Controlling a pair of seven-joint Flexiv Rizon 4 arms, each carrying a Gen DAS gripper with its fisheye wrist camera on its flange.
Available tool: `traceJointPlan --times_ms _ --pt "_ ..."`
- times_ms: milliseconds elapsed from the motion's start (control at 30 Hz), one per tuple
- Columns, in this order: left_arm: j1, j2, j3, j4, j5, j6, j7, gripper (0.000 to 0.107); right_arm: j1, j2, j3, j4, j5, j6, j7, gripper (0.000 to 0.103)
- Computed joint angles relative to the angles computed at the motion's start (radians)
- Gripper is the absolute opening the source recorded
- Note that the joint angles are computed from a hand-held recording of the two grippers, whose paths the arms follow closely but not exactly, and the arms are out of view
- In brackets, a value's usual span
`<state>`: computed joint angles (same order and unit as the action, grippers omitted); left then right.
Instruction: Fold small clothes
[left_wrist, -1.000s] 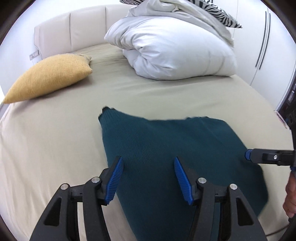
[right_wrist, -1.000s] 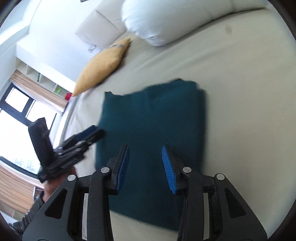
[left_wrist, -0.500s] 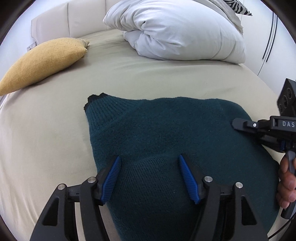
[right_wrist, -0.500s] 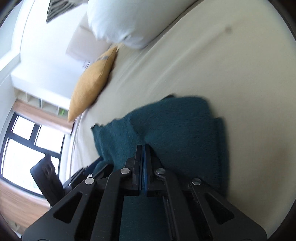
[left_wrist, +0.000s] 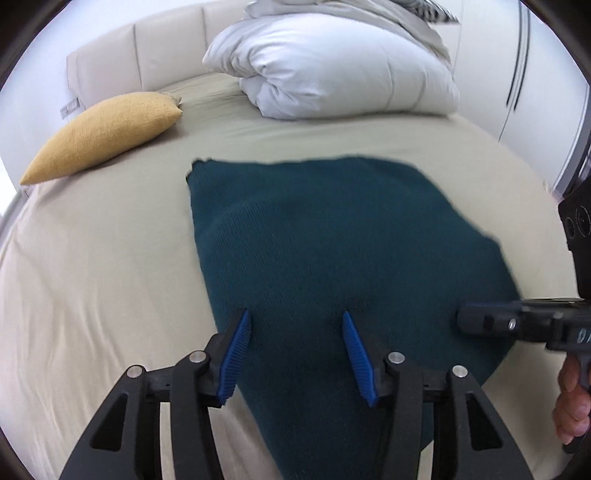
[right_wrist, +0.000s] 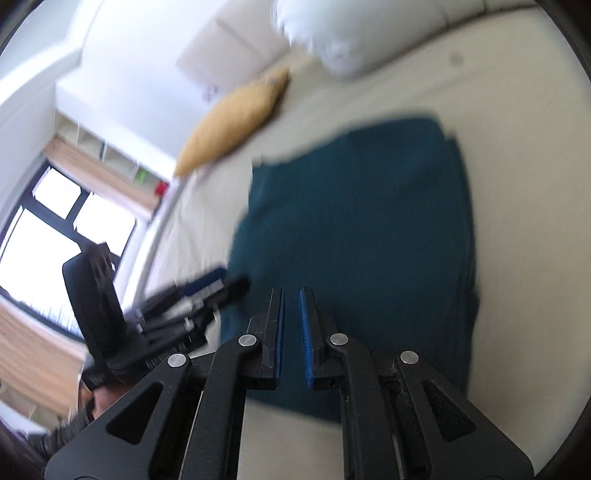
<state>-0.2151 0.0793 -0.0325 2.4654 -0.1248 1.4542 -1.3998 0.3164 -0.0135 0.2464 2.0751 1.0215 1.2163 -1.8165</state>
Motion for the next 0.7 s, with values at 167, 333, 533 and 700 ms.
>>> traceJointPlan --times_ms 167,333,533,700 --pt "0.054 0.006 -0.027 -0.030 0.211 -0.033 -0.136 0.057 -0.045 0.044 -0.014 0.082 0.207 -0.022 -0.099 0.005" --pt "-0.077 0.057 0.064 0.064 -0.144 0.000 0.106 0.058 -0.024 0.138 0.002 0.186 0.068 0.035 0.071 0.007" --pt "-0.184 0.089 0.170 0.115 -0.533 0.023 0.288 0.066 -0.091 0.189 0.104 0.324 -0.392 0.272 0.466 0.076" --pt "-0.269 0.035 0.165 0.058 -1.041 -0.067 0.552 0.077 0.036 0.131 -0.076 0.195 -0.235 0.231 0.274 0.076"
